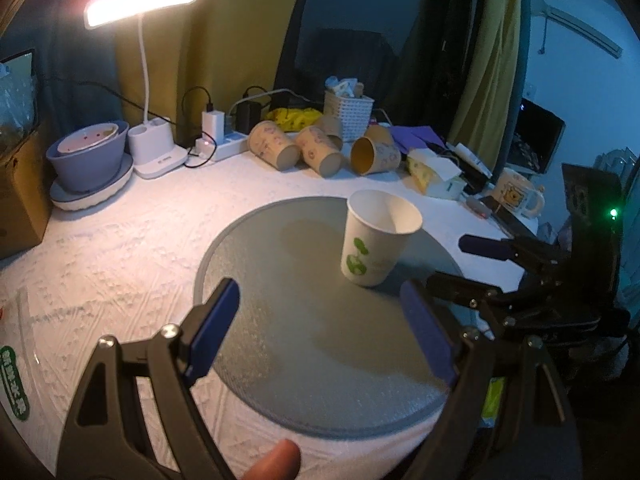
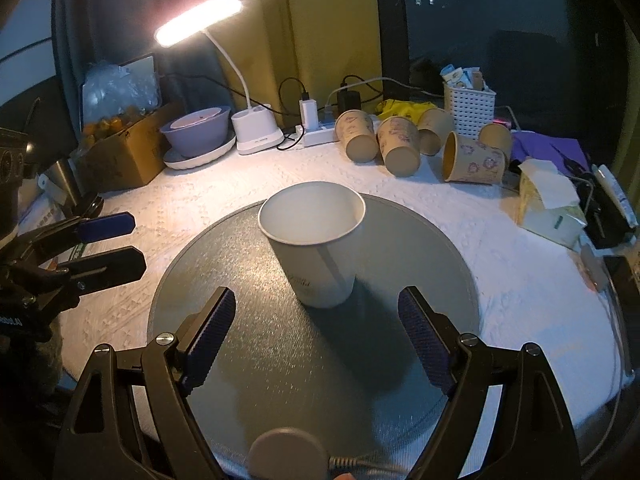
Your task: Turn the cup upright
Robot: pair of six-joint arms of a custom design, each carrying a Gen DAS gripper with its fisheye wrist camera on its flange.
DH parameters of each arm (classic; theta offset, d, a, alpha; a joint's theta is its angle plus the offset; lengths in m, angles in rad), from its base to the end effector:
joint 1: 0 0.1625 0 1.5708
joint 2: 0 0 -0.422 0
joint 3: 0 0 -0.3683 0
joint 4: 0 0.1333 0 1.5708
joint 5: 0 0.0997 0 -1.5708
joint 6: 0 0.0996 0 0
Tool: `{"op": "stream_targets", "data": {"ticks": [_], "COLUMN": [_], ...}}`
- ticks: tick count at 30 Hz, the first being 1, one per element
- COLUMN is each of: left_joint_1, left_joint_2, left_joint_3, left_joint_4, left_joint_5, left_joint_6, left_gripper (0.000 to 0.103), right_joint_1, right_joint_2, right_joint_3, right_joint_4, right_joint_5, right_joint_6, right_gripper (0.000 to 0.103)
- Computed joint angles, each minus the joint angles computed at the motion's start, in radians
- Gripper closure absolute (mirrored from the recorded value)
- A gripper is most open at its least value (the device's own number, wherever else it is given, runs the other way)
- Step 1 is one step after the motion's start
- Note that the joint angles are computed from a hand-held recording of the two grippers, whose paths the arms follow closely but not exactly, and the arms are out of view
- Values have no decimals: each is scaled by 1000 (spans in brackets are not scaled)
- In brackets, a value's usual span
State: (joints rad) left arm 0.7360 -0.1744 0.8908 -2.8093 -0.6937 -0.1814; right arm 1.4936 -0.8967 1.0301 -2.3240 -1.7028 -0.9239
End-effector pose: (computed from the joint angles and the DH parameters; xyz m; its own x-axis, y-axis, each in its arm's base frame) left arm -0.4606 -0.7004 -0.0116 -0.8176 0.1079 -0.5655 0.5032 0.6114 -0.6108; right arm 0.0607 -0.7739 0.4208 -0.6422 -0.5556 0.5281 -0.7461 0.6110 -0.2646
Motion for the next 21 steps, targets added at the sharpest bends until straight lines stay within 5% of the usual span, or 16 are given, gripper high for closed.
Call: {"op": "stream_targets", "data": {"ticks": [21], "left_joint_1": [-92], "left_joint_2": [23], "left_joint_3": [41], "left_joint_4": [-300], "left_joint_5": [140], "left_joint_6": [194], "left_gripper": [19], "right_joint_1": [5], "right_joint_2": [-180], "right_joint_3": [226], "right_joint_4": [-155], "right_joint_5": [55], "right_joint_6": [-27], "right_gripper": [17]}}
